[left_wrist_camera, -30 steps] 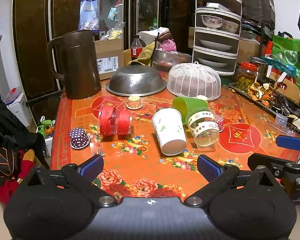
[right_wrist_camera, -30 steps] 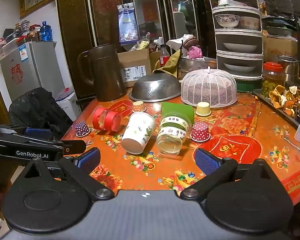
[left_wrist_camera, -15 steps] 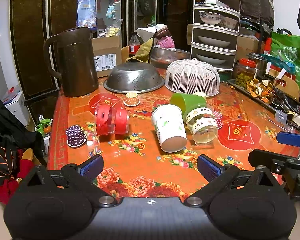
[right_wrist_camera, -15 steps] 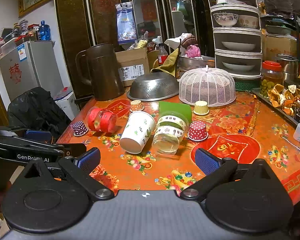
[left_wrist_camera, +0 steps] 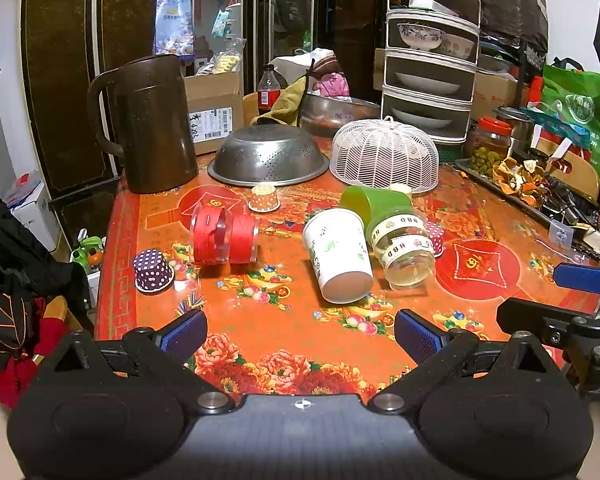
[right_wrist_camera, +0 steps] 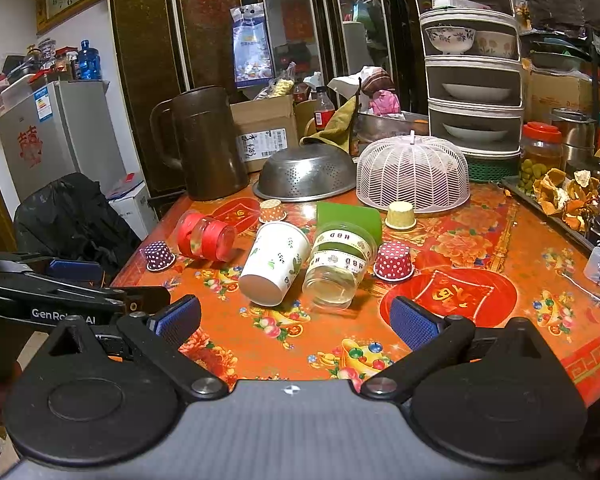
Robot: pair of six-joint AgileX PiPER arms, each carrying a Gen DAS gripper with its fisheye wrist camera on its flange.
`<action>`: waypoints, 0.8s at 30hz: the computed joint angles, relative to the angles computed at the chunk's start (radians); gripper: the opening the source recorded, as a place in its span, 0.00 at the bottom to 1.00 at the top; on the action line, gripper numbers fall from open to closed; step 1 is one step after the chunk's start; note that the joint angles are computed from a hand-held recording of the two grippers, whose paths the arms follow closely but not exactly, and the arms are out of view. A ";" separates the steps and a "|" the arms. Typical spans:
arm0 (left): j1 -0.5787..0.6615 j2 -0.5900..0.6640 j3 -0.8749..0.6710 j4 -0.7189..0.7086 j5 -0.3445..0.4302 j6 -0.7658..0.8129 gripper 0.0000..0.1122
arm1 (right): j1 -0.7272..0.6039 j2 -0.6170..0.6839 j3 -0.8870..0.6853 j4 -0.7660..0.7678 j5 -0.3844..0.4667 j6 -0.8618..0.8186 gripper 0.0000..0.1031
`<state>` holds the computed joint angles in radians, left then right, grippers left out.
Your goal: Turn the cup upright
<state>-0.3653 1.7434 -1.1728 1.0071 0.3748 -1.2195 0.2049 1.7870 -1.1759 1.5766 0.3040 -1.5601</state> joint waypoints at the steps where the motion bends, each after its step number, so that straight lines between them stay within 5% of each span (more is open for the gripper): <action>1: -0.001 0.000 0.001 0.002 0.000 -0.002 0.90 | -0.001 0.000 0.001 -0.001 0.001 0.000 0.99; 24: 0.004 -0.008 0.011 0.000 -0.004 -0.001 0.90 | 0.001 -0.004 0.005 -0.021 -0.004 0.017 0.99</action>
